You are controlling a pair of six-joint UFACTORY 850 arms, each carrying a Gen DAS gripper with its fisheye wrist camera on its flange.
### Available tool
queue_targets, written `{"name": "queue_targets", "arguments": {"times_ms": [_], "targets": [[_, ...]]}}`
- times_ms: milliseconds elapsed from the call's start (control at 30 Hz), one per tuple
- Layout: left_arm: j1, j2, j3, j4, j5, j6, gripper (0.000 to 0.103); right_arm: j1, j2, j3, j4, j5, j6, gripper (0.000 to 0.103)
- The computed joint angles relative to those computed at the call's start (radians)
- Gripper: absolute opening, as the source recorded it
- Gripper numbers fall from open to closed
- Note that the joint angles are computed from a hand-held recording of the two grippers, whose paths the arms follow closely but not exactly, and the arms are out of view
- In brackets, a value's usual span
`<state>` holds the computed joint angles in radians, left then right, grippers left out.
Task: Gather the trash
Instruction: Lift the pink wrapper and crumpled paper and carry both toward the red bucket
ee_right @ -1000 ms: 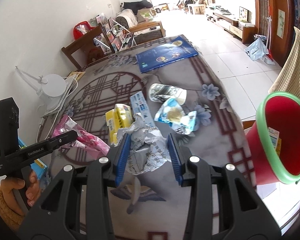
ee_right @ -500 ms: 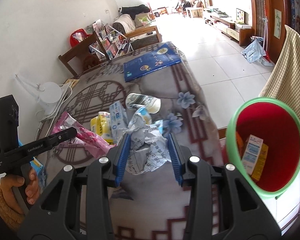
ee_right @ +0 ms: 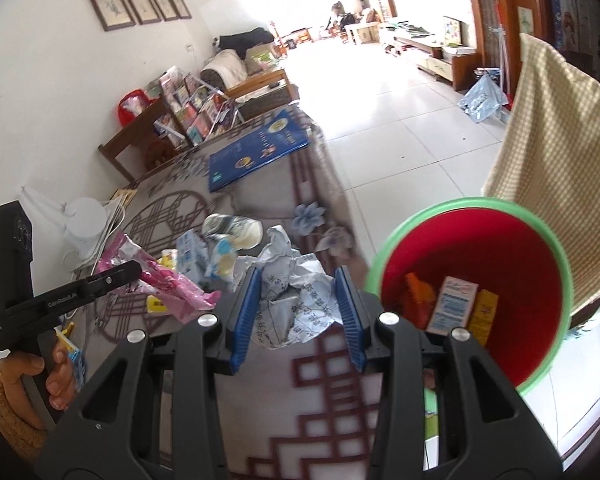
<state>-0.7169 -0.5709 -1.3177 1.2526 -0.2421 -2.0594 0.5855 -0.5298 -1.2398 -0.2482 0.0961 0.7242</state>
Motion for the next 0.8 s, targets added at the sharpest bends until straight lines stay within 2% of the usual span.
{"name": "queue_targets", "arguments": {"times_ms": [233,333,533,633,800], "targets": [[-0.019,-0.081,-0.138,-0.150,0.011,0.190,0.026,-0.050,0.053,0.077,0.336,0.025,-0.315,0.039],[-0.025,-0.127,-0.213,-0.275,0.023,0.339,0.026,-0.075,0.081,0.116,0.489,0.038,-0.454,0.039],[-0.048,-0.256,-0.429,-0.599,0.009,0.748,0.026,-0.120,0.136,0.196,0.776,0.071,-0.693,0.039],[-0.061,-0.321,-0.540,-0.761,-0.014,0.952,0.026,-0.139,0.160,0.230,0.831,0.083,-0.724,0.039],[-0.080,-0.417,-0.703,-0.918,-0.070,1.171,0.026,-0.162,0.190,0.273,0.883,0.102,-0.741,0.039]]}}
